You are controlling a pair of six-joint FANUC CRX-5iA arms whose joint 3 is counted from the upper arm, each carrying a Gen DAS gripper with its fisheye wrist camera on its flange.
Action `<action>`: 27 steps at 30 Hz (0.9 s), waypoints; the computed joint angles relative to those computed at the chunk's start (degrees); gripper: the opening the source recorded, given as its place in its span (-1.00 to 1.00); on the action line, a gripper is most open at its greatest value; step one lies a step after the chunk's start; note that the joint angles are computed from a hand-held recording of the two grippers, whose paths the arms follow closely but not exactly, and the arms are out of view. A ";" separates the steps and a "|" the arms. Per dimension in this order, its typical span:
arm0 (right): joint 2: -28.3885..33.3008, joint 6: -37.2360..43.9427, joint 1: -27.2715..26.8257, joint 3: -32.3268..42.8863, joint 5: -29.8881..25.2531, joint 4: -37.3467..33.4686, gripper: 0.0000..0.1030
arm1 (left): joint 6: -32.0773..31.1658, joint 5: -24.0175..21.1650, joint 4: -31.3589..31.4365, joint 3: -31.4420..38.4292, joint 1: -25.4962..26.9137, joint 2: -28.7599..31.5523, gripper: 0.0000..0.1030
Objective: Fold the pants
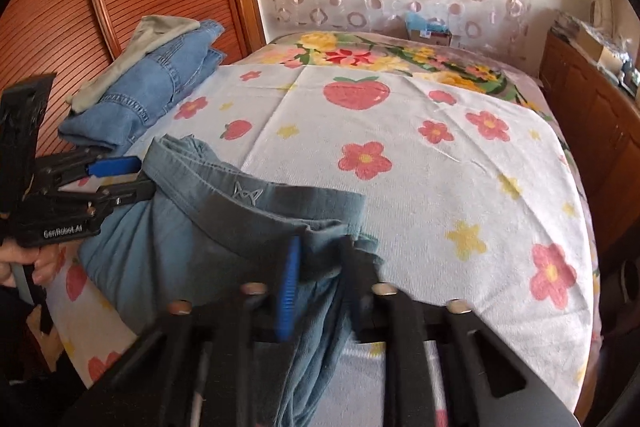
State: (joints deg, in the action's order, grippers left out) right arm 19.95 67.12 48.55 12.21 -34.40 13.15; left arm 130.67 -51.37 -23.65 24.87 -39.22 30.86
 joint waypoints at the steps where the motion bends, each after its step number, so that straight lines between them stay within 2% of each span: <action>1: 0.03 -0.75 -0.03 -0.21 1.45 1.30 -0.87 | 0.18 -0.26 -0.34 0.18 -0.09 0.05 -0.03; 4: -0.16 -8.02 0.00 -2.29 4.53 8.80 -0.87 | 0.74 -0.37 -1.20 0.24 -0.27 -0.06 -0.03; 10: 3.81 -3.89 -0.82 4.18 -1.46 3.22 -0.87 | 1.85 1.38 -1.06 -1.28 -0.11 -1.00 -0.03; 14: 3.53 -6.17 -0.96 3.61 -1.03 3.89 -0.61 | 2.61 3.38 0.30 -3.20 0.40 -2.11 -0.03; 15: 3.06 -6.71 -1.00 2.87 -0.40 4.05 -0.49 | 2.65 3.77 0.52 -3.52 0.46 -2.29 -0.01; 17: 2.04 -8.13 -0.49 1.34 0.18 5.27 -0.33 | 2.39 4.76 1.18 -4.44 0.60 -2.72 0.07; 18: 1.33 -8.74 -0.28 0.16 0.61 5.96 -0.28 | 2.41 5.17 1.34 -4.88 0.59 -2.92 0.18; 19: 0.63 -9.24 -0.04 -1.11 1.17 6.54 -0.27 | 2.42 5.76 1.52 -5.42 0.62 -3.18 0.40; 20: -0.31 -9.70 0.24 -2.64 1.67 7.05 -0.26 | 2.76 6.40 1.52 -5.99 0.59 -3.45 0.53; 21: -1.15 -9.60 0.45 -3.86 2.03 7.03 -0.26 | 3.11 6.88 1.41 -6.38 0.53 -3.65 0.58; 27: -3.31 -8.13 0.99 -6.58 2.00 6.73 -0.18 | 3.98 6.80 0.90 -5.86 0.14 -3.08 0.58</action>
State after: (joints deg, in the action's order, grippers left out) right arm 16.63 58.99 49.55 5.63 -32.40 19.88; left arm 134.66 -44.57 -22.75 19.00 -39.08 27.78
